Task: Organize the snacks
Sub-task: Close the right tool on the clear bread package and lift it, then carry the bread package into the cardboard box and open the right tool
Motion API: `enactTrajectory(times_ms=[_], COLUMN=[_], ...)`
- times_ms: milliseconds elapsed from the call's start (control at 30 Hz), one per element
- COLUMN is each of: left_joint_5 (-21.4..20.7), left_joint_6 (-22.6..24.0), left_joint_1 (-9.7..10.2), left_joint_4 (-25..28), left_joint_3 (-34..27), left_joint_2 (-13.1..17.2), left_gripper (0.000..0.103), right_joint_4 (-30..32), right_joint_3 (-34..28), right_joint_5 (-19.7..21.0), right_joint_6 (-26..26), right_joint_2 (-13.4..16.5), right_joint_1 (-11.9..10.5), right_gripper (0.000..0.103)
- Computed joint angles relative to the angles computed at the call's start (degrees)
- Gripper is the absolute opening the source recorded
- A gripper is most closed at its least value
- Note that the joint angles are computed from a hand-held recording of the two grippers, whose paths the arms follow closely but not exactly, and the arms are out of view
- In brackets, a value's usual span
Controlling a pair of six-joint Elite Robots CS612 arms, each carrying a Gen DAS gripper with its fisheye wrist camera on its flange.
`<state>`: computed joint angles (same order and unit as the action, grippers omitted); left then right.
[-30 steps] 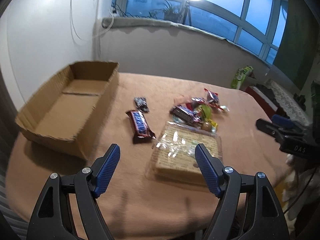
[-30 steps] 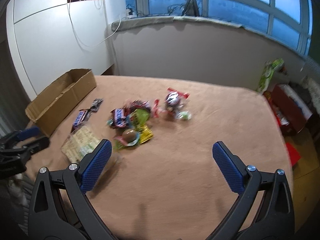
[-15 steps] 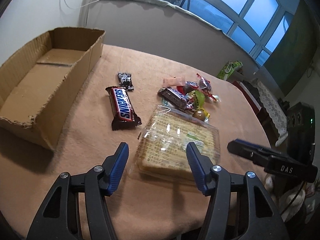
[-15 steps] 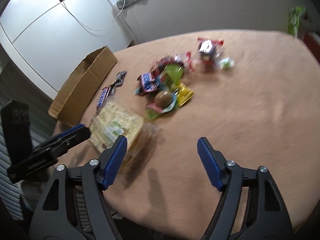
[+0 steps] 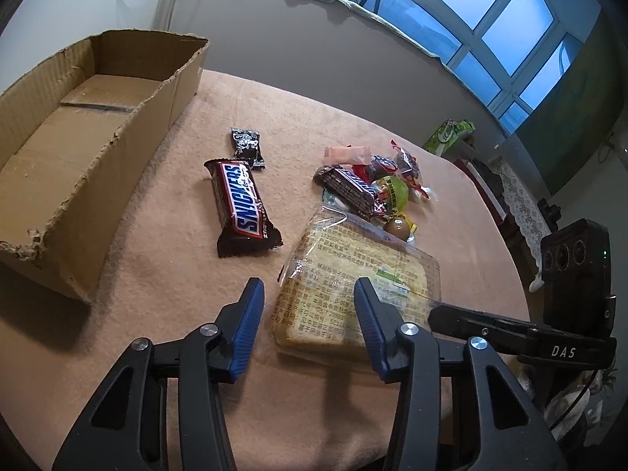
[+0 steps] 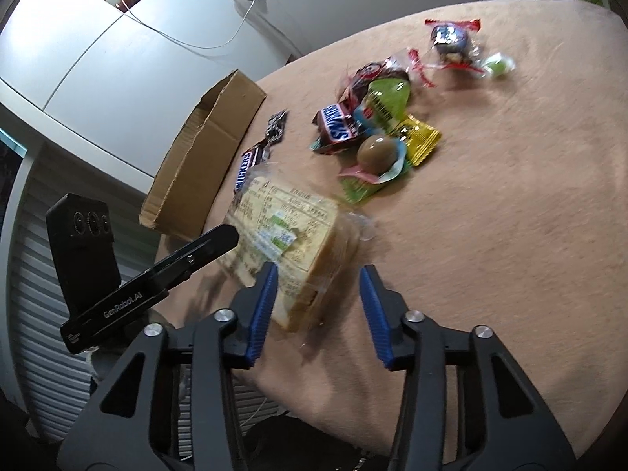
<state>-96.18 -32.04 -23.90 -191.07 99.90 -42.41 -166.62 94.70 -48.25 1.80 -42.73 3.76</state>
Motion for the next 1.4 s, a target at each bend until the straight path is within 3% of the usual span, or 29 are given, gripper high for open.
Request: enactTrajectory(times_ms=[133, 533, 867, 1400], left_joint_5=[-0.3, 0.6, 2.4, 8.4], left_joint_6=[0.3, 2.8, 3.0, 2.7], left_joint_1=[0.14, -0.6, -0.76, 1.66], left_joint_4=[0.3, 1.3, -1.6, -8.1], left_joint_3=[0.0, 0.1, 1.5, 4.7], left_joint_2=[0.0, -0.6, -1.9, -5.2], left_gripper=[0.043, 0.043, 0.043, 0.043], right_joint_4=[0.9, 0.9, -0.4, 0.6], right_joint_3=[-0.4, -0.8, -1.7, -8.9], right_joint_5=[0.7, -2.5, -3.7, -3.1], right_joint_6=[-0.7, -1.9, -3.6, -8.5], right_joint_2=[0.2, -0.2, -1.1, -0.7], right_joint_1=[0.2, 1.2, 2.2, 6.3], right_gripper=[0.037, 0.036, 0.036, 0.036])
